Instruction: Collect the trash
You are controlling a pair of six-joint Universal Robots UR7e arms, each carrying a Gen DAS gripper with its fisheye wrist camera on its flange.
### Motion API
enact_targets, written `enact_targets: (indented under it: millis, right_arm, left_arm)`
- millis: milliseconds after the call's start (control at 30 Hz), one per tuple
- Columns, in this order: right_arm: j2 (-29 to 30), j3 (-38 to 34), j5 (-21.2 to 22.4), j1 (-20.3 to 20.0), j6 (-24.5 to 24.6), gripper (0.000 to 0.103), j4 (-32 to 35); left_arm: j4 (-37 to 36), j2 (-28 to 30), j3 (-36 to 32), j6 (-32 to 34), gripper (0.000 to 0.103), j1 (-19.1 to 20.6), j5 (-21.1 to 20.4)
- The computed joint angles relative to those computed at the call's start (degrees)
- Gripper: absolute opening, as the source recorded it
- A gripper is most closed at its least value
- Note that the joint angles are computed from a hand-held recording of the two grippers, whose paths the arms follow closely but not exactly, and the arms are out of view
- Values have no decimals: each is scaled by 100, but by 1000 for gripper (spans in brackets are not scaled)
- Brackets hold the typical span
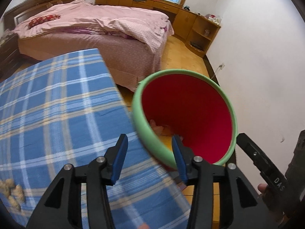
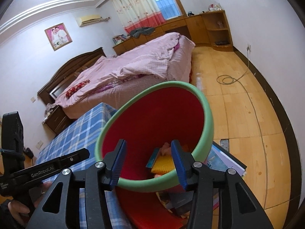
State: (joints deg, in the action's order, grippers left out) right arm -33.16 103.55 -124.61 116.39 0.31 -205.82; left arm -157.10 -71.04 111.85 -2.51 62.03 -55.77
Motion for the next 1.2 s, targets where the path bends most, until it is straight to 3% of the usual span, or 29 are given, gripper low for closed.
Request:
enact_targets:
  millis: [167, 767, 1200]
  right_arm:
    - [82, -59, -10, 197, -13, 60, 26]
    - [535, -473, 102, 948, -186, 64, 328]
    - [1010, -838, 162, 1385, -320, 64, 308]
  left_arm:
    - [22, -385, 210, -82, 48, -9, 229]
    - [162, -1941, 1005, -285, 48, -141, 967]
    - [63, -3045, 1685, -240, 48, -427, 2058]
